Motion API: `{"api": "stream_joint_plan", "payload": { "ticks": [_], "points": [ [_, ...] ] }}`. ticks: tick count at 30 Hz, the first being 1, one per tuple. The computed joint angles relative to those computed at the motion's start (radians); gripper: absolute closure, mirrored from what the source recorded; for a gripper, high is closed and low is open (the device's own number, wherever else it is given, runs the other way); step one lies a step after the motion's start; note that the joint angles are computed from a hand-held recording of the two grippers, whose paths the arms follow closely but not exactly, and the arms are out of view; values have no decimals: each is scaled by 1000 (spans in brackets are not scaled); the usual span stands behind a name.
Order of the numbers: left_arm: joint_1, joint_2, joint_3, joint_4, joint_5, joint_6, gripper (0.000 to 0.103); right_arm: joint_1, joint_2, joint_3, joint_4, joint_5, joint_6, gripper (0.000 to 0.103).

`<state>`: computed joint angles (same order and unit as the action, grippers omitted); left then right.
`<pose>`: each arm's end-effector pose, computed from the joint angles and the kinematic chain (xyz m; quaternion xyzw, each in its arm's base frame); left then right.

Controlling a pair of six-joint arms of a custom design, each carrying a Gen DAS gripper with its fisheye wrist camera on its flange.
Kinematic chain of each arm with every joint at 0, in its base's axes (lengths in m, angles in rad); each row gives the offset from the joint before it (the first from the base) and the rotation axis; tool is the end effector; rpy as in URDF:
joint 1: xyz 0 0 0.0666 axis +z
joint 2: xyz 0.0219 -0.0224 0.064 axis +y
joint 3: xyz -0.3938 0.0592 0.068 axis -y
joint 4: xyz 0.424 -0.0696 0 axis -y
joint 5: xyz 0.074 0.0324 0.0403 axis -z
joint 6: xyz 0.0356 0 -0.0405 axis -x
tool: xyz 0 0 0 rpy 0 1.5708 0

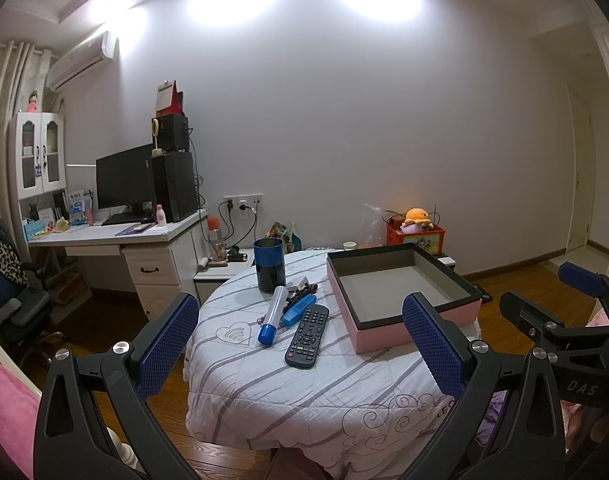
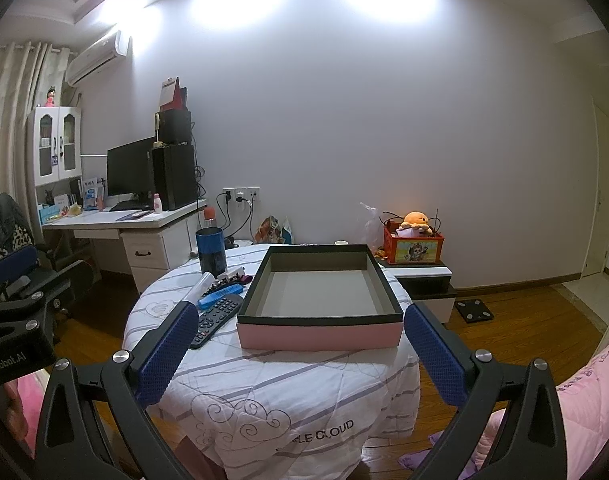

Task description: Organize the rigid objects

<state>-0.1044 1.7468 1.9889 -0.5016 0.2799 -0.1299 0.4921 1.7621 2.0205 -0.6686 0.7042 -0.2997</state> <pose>0.6692 -0.0804 0.5801 0.1762 0.7696 -0.1029 0.6051 0.5982 0.2941 0.5721 0.1128 0.7995 -0.0676 0.5861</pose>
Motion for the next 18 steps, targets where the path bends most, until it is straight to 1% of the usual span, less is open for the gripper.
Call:
{"api": "stream_joint_plan", "payload": {
  "ticks": [18],
  "points": [
    [4,-3,-17,5,2,1,0,2,2,1,-4,-1,-2,0]
  ]
}}
